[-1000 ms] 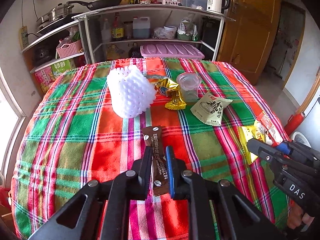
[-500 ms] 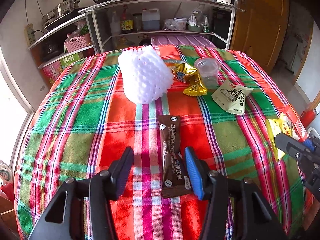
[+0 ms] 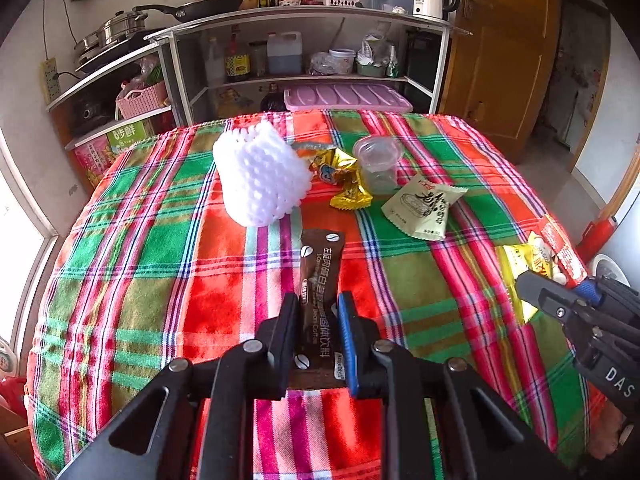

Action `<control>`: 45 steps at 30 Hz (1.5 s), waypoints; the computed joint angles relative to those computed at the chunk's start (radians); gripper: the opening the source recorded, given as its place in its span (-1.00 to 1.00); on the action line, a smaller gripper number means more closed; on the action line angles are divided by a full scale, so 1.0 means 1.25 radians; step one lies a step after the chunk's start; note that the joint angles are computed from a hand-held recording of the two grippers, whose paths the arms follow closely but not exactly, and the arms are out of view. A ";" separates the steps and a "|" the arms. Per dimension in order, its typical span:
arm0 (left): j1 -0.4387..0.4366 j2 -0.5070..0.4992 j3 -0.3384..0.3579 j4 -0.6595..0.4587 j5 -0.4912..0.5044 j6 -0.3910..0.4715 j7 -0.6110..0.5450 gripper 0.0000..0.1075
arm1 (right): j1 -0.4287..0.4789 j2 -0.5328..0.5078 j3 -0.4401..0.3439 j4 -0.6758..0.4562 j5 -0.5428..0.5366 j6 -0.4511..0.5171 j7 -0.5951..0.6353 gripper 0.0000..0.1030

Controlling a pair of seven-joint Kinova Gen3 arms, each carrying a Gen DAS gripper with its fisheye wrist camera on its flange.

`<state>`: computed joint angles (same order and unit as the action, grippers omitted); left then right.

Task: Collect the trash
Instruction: 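Carry the yellow packet and brown wrapper over the white bin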

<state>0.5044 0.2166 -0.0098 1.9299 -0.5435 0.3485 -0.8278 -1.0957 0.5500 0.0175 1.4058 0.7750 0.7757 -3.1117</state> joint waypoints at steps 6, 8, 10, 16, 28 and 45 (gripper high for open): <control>0.035 -0.037 0.018 0.008 -0.041 -0.009 0.029 -0.60 | -0.027 -0.037 0.008 0.046 0.042 0.022 -0.070 -0.43; 0.040 -0.043 0.030 0.007 -0.050 -0.011 0.032 -0.60 | -0.033 -0.051 0.003 0.063 0.065 0.035 -0.100 -0.43; 0.045 -0.047 0.042 0.005 -0.056 -0.014 0.033 -0.60 | -0.038 -0.069 -0.006 0.083 0.087 0.054 -0.133 -0.43; 0.057 -0.048 0.077 -0.015 -0.040 -0.025 0.007 -0.60 | -0.046 -0.116 -0.043 0.136 0.146 0.131 -0.221 -0.43; 0.120 -0.003 0.122 -0.093 0.059 -0.035 -0.119 -0.60 | -0.052 -0.232 -0.150 0.277 0.177 0.344 -0.416 -0.43; 0.238 0.124 0.160 -0.271 0.231 0.024 -0.330 -0.60 | -0.014 -0.360 -0.332 0.428 0.045 0.603 -0.640 -0.43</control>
<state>0.8017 0.3719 0.1906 1.5917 -0.2551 0.3782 -1.2404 -1.1128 0.1003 -0.3975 1.9407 0.8307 1.5294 -3.9120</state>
